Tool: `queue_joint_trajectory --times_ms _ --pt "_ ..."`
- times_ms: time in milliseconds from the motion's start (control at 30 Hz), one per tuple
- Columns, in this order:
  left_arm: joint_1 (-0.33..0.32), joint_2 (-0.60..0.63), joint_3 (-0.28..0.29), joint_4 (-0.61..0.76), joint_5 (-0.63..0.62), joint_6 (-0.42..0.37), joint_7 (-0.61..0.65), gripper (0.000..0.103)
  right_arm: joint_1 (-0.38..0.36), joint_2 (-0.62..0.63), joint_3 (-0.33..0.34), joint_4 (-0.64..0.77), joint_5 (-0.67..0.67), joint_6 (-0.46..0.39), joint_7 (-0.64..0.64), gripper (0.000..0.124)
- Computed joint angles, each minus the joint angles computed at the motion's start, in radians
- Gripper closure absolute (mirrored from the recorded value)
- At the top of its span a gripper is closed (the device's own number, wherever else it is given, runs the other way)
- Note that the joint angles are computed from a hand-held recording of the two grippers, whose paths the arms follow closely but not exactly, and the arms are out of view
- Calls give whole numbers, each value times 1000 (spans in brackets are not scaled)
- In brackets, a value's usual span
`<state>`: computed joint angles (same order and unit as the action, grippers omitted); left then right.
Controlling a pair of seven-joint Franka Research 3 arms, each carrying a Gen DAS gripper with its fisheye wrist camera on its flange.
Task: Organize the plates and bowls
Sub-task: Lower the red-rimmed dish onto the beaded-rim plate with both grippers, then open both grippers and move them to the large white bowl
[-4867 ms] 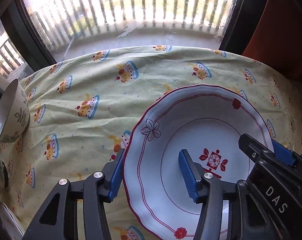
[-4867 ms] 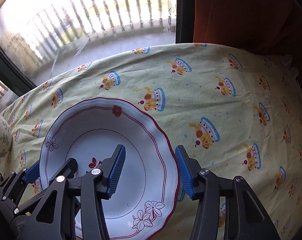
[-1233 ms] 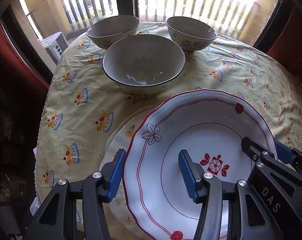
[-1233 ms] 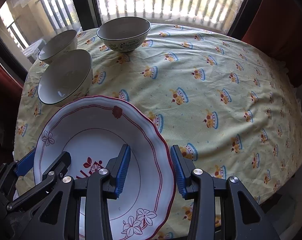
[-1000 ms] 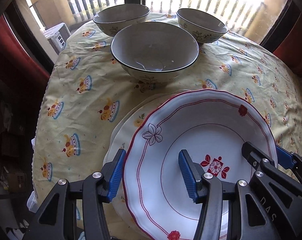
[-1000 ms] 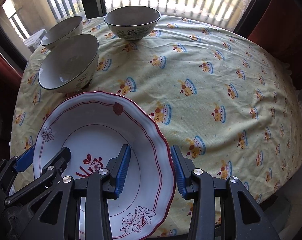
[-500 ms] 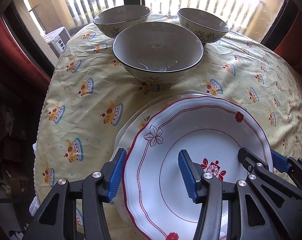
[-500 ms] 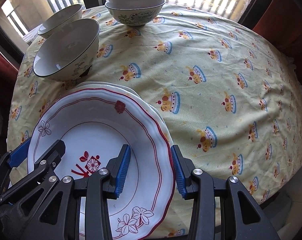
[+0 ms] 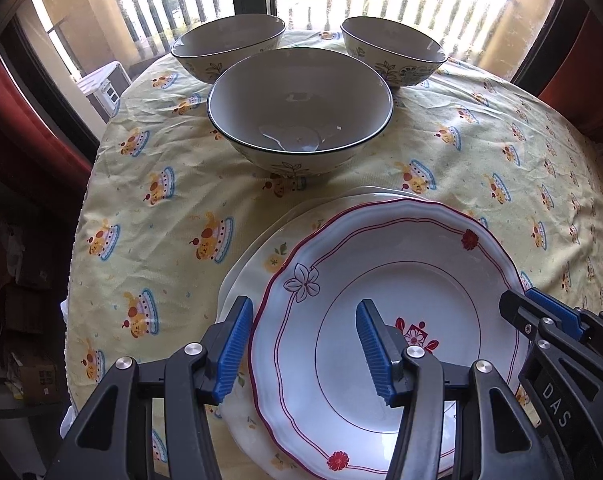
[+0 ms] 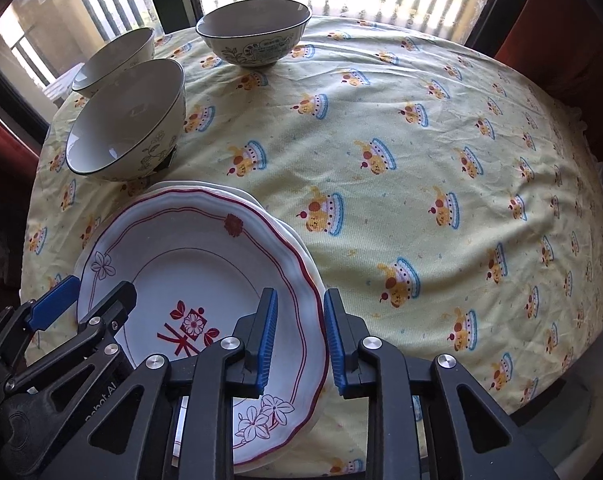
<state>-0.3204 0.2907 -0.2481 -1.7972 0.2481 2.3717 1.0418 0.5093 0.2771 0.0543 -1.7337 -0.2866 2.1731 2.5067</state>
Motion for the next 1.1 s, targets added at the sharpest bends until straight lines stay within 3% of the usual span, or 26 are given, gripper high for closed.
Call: queue_joint_trajectory --times_ms 567,600,667,733,1100 --pt "25 5 3 14 -26 2 34 43 12 71 -13 106 20 -17 -47 99" --pt "26 5 4 17 -27 3 35 38 10 77 -14 118 24 -16 -55 96" --pt "23 9 13 29 -12 4 20 36 8 92 -19 147 28 -15 -65 76" --pt "35 23 10 52 -31 2 41 30 11 102 -29 166 15 -10 -61 66" --pt "29 124 56 223 64 9 -10 20 14 233 -69 382 12 -12 -120 64"
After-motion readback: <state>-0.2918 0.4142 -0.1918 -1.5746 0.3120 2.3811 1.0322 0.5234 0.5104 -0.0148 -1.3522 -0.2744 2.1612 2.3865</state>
